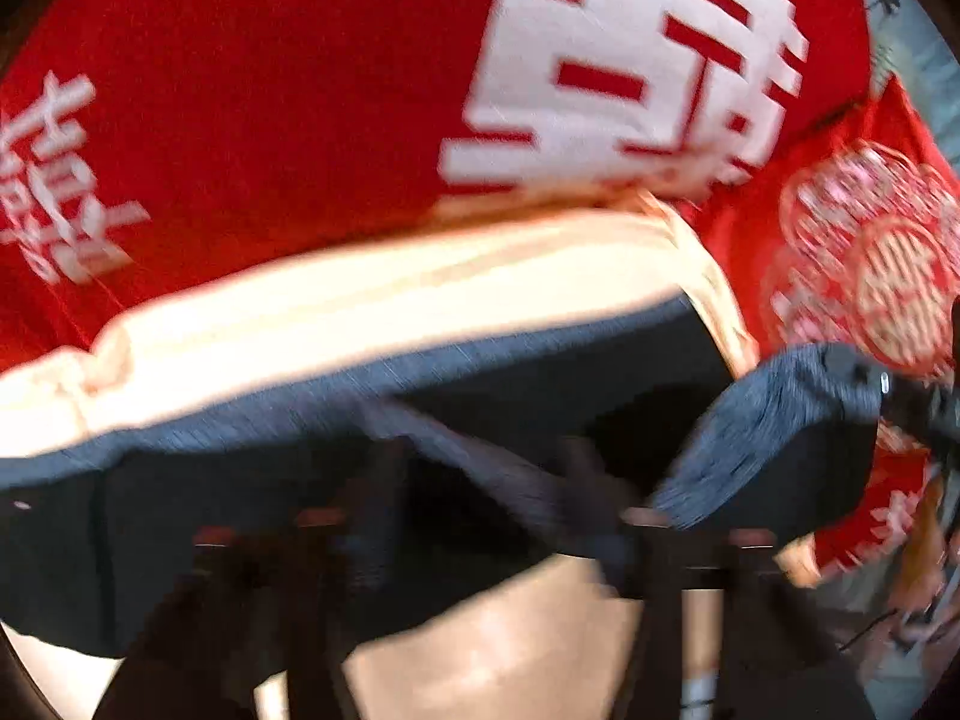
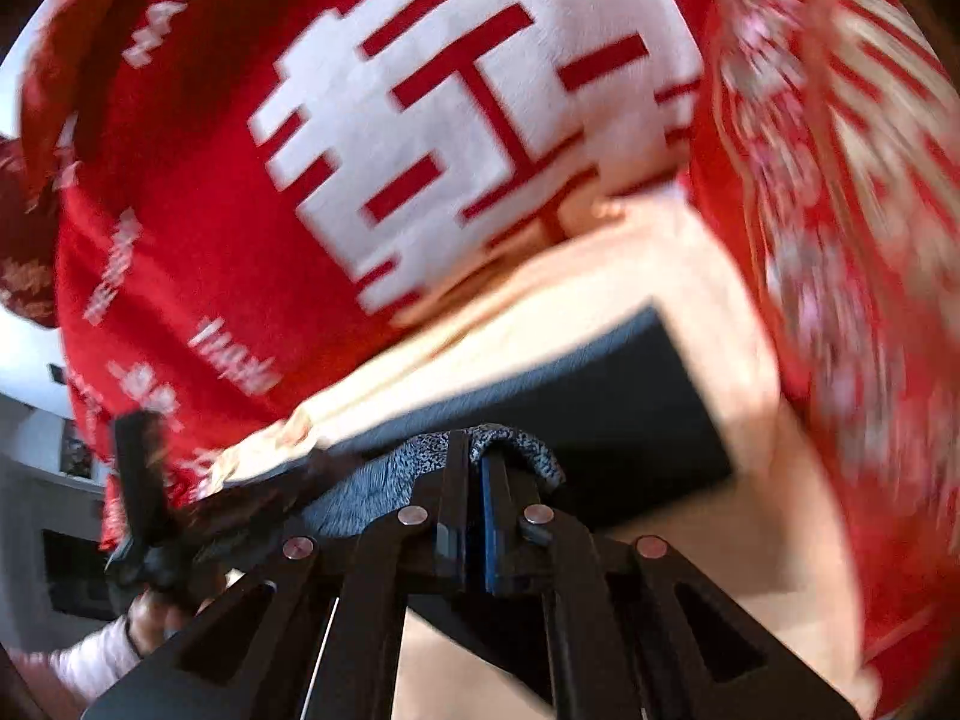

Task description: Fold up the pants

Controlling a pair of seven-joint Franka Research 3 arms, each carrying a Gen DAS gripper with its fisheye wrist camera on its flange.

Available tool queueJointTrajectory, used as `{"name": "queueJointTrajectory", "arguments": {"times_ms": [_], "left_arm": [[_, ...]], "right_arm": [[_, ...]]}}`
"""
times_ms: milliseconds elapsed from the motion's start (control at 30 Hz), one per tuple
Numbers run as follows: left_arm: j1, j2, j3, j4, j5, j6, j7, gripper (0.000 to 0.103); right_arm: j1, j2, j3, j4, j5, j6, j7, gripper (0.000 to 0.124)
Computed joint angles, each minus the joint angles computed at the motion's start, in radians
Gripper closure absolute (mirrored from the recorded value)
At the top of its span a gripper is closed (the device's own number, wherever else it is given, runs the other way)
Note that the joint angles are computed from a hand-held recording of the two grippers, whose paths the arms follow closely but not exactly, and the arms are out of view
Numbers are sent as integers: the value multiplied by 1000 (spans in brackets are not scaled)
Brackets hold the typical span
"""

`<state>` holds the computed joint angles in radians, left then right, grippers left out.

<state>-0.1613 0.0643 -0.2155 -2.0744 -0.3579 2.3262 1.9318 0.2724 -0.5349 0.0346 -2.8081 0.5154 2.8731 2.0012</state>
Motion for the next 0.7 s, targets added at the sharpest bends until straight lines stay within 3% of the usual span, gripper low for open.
{"name": "queueJointTrajectory", "arguments": {"times_ms": [100, 233, 300, 333, 400, 433, 467, 600, 667, 700], "left_arm": [[4, 2, 6, -4, 26, 22, -18, 27], [-1, 1, 18, -60, 225, 79, -129, 27], [-4, 27, 24, -78, 346, 77, -208, 27], [-5, 36, 24, -86, 379, 80, -232, 27], [-8, 55, 32, -109, 482, 88, -314, 27], [-4, 64, 32, -114, 494, 84, -330, 27], [2, 69, 32, -124, 493, 88, -343, 27], [13, 64, 32, -150, 516, 118, -405, 17], [17, 67, 30, -145, 515, 108, -419, 17], [17, 68, 29, -145, 521, 109, -423, 17]], "right_arm": [[-24, 156, -48, 105, -23, -33, -63, 120], [-145, 284, 8, 166, -174, -67, 0, 119], [-172, 323, 6, 182, -220, -67, 27, 116], [-184, 327, 13, 183, -249, -76, 52, 110], [-224, 286, 60, 150, -369, -56, 157, 75], [-251, 246, 95, 123, -439, -42, 219, 49], [-273, 183, 134, 81, -502, -30, 281, 43], [-188, 91, 95, 17, -439, -83, 255, 48], [-162, 141, 70, 38, -415, -109, 204, 76], [-157, 168, 62, 50, -403, -108, 189, 80]]}}
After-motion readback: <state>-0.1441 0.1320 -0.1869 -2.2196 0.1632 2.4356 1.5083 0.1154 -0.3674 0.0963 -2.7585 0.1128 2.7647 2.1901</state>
